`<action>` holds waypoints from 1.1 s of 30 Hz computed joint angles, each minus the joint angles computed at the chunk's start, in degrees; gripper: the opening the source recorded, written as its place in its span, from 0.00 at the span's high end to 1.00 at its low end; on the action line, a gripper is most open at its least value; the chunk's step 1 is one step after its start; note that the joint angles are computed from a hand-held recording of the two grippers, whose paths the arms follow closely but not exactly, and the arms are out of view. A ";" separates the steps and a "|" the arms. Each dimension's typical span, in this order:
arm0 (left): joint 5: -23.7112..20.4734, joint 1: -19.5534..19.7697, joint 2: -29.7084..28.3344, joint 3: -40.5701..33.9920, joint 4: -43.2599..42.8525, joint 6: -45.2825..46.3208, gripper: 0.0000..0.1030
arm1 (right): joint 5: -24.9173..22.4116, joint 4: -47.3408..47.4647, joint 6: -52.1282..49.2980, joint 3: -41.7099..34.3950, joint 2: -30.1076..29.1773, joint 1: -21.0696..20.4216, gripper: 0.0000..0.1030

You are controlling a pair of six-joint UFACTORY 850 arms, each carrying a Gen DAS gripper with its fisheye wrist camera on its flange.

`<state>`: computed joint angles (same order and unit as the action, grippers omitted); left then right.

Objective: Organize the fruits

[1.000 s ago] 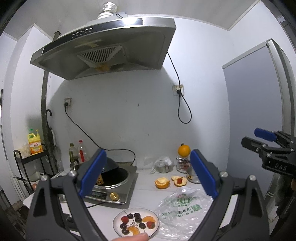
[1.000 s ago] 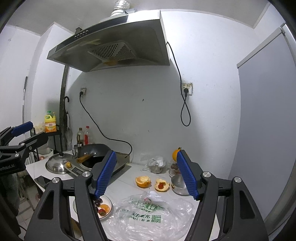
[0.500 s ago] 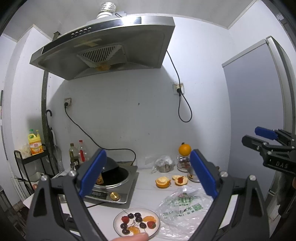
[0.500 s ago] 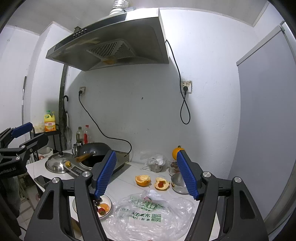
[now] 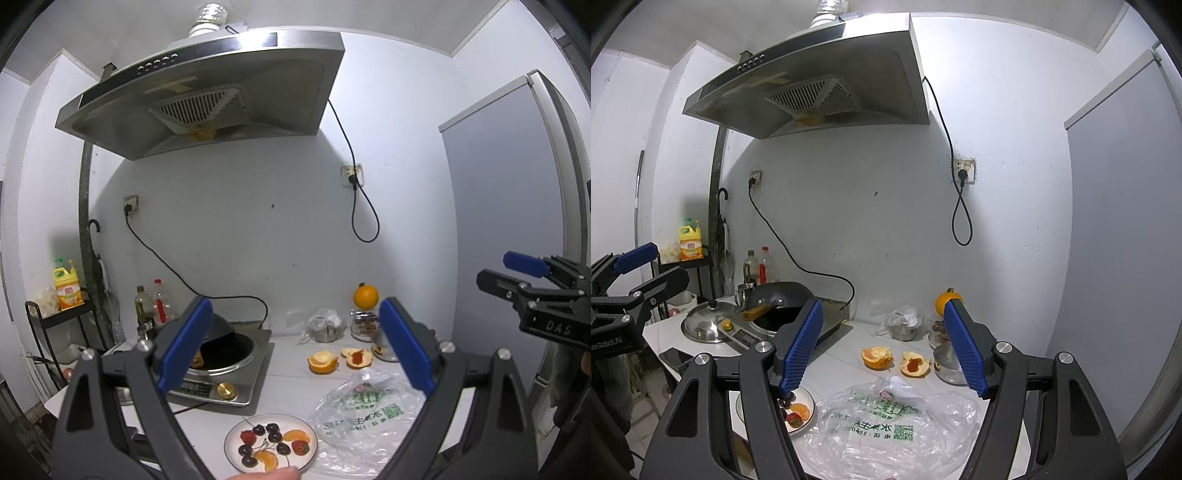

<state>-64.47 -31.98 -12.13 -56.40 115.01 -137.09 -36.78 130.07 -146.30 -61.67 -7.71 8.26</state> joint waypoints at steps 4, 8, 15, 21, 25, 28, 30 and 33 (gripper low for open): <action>0.22 0.17 0.15 0.18 0.06 -0.30 0.10 | -0.02 -0.11 -0.01 0.01 -0.07 0.02 0.31; 0.36 0.26 0.15 0.15 0.20 -0.30 0.10 | 0.02 -0.10 -0.03 0.02 -0.07 0.06 0.31; 0.44 0.33 0.14 0.35 0.49 -0.63 0.10 | 0.15 -0.05 -0.05 0.02 -0.03 0.09 0.31; 0.47 0.37 0.09 0.38 0.52 -0.76 0.10 | 0.33 -0.69 0.17 -0.16 -0.23 0.09 0.31; 0.78 0.52 0.23 0.51 0.84 -0.95 0.10 | 0.58 -0.97 0.39 -0.20 -0.19 0.04 0.31; 0.80 0.52 0.06 0.33 0.85 -0.92 0.10 | 0.55 -1.10 0.53 -0.29 -0.25 0.01 0.31; 0.72 0.48 -0.06 0.21 0.84 -0.87 0.10 | 0.44 -1.14 0.52 -0.13 -0.14 -0.03 0.31; 0.69 0.46 -0.10 0.18 0.80 -0.87 0.10 | 0.57 -1.18 0.49 -0.17 -0.15 0.01 0.31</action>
